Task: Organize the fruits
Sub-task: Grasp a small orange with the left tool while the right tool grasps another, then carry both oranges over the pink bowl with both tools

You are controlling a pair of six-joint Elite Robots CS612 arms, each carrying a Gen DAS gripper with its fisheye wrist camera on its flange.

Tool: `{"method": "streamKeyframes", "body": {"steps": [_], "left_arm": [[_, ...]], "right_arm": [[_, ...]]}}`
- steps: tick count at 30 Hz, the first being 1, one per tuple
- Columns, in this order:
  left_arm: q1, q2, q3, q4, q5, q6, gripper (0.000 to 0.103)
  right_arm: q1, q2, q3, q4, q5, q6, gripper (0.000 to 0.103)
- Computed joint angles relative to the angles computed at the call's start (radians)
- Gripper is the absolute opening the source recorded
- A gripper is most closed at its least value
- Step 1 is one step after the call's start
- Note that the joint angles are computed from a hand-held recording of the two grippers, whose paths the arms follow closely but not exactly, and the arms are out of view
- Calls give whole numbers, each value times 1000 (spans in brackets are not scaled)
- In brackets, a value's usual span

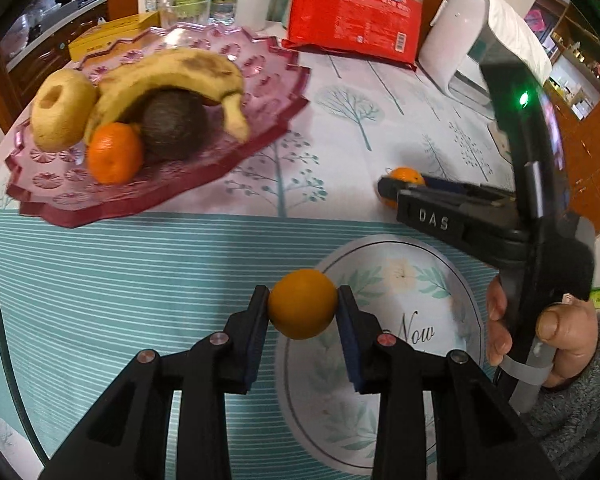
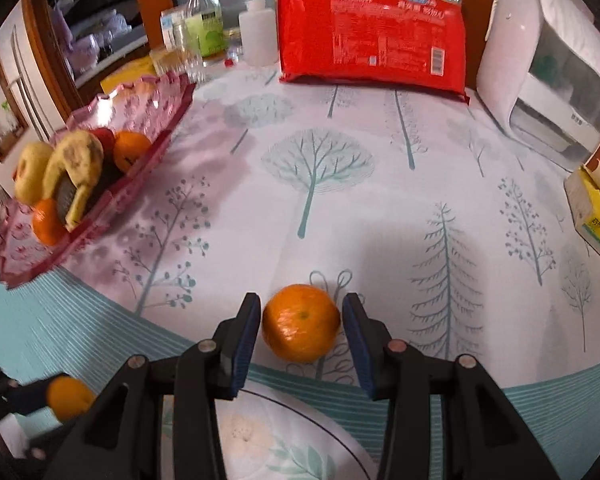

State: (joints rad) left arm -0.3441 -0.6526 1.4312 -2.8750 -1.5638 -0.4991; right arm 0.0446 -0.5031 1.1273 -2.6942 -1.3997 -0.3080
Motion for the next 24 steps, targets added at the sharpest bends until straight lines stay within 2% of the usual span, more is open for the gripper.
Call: {"method": "streamKeyframes", "body": {"steps": [1, 9, 11, 18, 24], "left_arm": [[1, -2, 3, -2, -1, -3, 32], [11, -37, 53, -36, 6, -9, 32], [12, -51, 61, -19, 13, -9, 32], [28, -113, 112, -19, 31, 7, 32], [52, -172, 131, -16, 62, 49, 32]], "right_arm": [[2, 2, -2, 6, -13, 4, 43], [-3, -16, 36, -43, 30, 38, 41], [-2, -34, 62, -60, 36, 34, 41], [-8, -128, 184, -109, 144, 36, 41], [0, -199, 232, -152, 222, 13, 41]]}}
